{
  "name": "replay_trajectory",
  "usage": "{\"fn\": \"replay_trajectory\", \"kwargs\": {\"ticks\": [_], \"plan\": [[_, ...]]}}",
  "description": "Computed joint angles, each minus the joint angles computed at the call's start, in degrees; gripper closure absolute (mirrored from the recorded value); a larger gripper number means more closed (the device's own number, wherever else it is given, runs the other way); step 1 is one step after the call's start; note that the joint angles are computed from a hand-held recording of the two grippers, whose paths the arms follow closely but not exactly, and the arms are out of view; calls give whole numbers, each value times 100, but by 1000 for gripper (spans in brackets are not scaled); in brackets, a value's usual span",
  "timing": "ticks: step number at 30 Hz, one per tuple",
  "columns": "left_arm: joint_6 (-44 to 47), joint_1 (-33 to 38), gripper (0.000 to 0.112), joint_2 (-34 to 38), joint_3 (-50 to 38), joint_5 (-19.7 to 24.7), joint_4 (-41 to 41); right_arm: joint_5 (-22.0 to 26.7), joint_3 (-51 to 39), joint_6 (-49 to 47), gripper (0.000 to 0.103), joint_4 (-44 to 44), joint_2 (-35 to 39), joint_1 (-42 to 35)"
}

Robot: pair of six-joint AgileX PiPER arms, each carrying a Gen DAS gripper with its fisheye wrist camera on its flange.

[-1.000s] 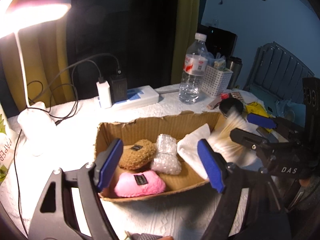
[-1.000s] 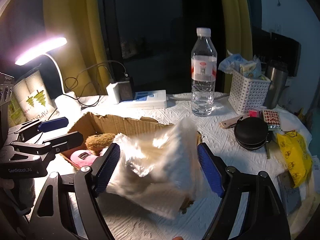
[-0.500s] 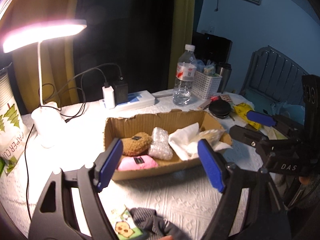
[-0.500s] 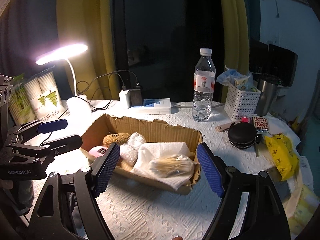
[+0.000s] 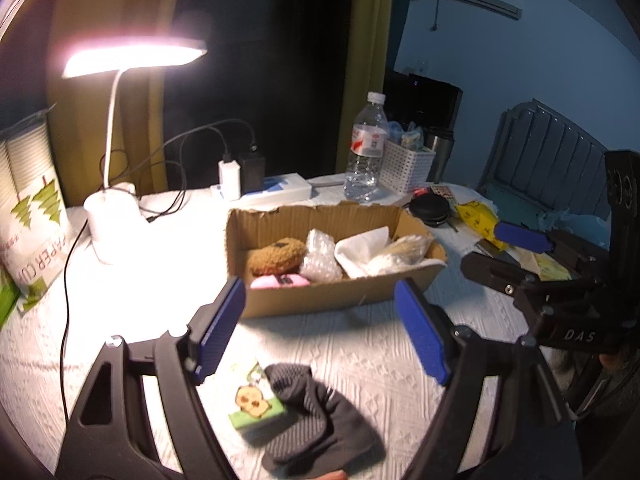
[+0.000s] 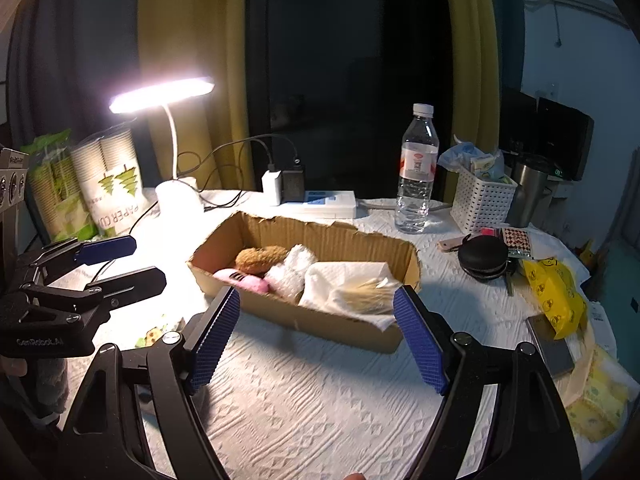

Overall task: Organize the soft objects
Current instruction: 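Withdraw both grippers from the box toward the grey sock and tissue pack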

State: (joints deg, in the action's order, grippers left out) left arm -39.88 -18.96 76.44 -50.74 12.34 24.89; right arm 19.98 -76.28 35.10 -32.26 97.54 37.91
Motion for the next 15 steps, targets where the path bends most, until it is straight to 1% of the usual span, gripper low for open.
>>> {"fn": "replay_trajectory", "kwargs": {"ticks": [7,13,15], "plan": [[-376,83,34,-439,666,-173,239,118,194,503,21,-451,-57,339],[-106,362,34,-816,1252,-419,-151,312,190,644,21,-613,41,645],[278,477,34,-910,1423,-504,-551,357,174,703,21,-654,93,728]]}}
